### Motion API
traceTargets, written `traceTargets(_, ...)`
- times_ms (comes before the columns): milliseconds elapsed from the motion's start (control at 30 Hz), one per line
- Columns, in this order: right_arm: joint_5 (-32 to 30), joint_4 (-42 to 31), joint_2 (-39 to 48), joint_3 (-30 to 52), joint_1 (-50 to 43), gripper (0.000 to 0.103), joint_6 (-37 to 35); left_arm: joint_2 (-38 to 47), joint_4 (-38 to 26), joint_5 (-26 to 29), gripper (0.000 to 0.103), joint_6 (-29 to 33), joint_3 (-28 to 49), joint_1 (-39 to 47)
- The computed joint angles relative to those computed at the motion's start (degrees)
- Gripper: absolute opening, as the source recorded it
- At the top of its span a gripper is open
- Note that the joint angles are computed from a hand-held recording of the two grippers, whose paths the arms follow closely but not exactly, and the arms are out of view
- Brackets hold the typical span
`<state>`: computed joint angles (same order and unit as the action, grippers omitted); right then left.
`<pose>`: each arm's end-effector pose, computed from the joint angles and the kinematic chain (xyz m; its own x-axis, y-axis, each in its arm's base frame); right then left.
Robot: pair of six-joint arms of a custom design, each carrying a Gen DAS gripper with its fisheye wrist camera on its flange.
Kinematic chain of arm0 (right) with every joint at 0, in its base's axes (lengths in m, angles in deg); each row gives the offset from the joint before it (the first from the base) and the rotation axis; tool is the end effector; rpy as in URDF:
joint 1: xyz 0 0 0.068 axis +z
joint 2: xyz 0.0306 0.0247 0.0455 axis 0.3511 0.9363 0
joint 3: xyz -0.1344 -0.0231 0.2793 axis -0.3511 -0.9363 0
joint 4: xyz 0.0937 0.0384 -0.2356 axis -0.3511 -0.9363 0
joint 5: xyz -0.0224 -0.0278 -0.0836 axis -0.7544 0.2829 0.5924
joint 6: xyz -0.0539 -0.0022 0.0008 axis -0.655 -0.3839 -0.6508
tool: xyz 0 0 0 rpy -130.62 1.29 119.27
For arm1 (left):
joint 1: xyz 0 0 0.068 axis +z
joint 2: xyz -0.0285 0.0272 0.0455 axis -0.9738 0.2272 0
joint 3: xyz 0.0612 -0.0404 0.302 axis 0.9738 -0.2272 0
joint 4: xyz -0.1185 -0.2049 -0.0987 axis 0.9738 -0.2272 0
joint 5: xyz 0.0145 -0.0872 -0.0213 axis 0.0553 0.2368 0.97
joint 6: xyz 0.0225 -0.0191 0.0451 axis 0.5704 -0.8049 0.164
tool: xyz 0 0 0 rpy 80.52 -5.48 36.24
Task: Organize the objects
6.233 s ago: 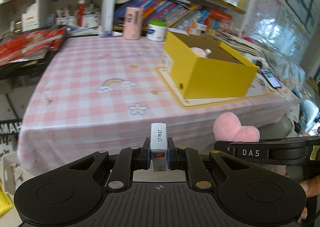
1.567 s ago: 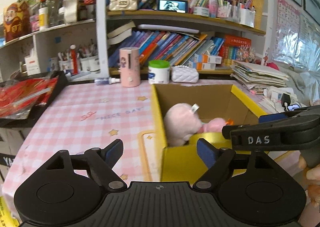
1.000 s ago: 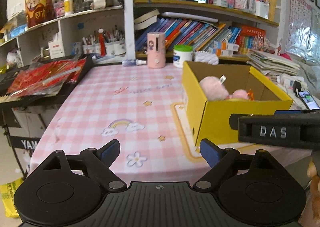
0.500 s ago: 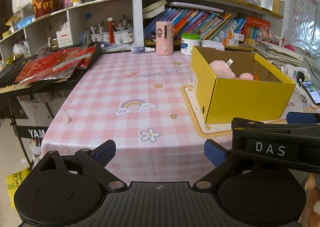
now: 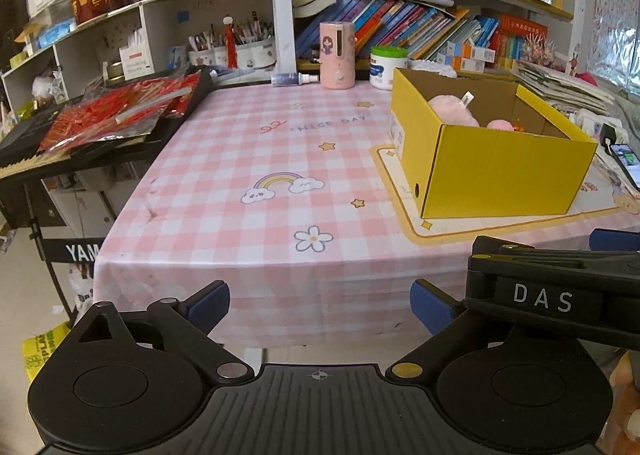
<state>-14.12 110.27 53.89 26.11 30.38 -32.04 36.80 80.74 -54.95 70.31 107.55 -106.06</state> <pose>0.2085 0.0226 0.0560 -0.5987 0.2326 -0.7664 0.3447 0.9386 0.0155 0.2463 -0.1323 0.0503 -0.6151 0.2714 -0.7403 0.3630 0.9309 0.0396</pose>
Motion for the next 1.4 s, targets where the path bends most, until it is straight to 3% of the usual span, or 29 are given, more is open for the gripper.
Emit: traceTargets(1400,-0.1,-3.2,-1.0,1.1,0.6,0.103,0.7,0.1,-0.6,1.8,0.100,0.3,0.3,1.9)
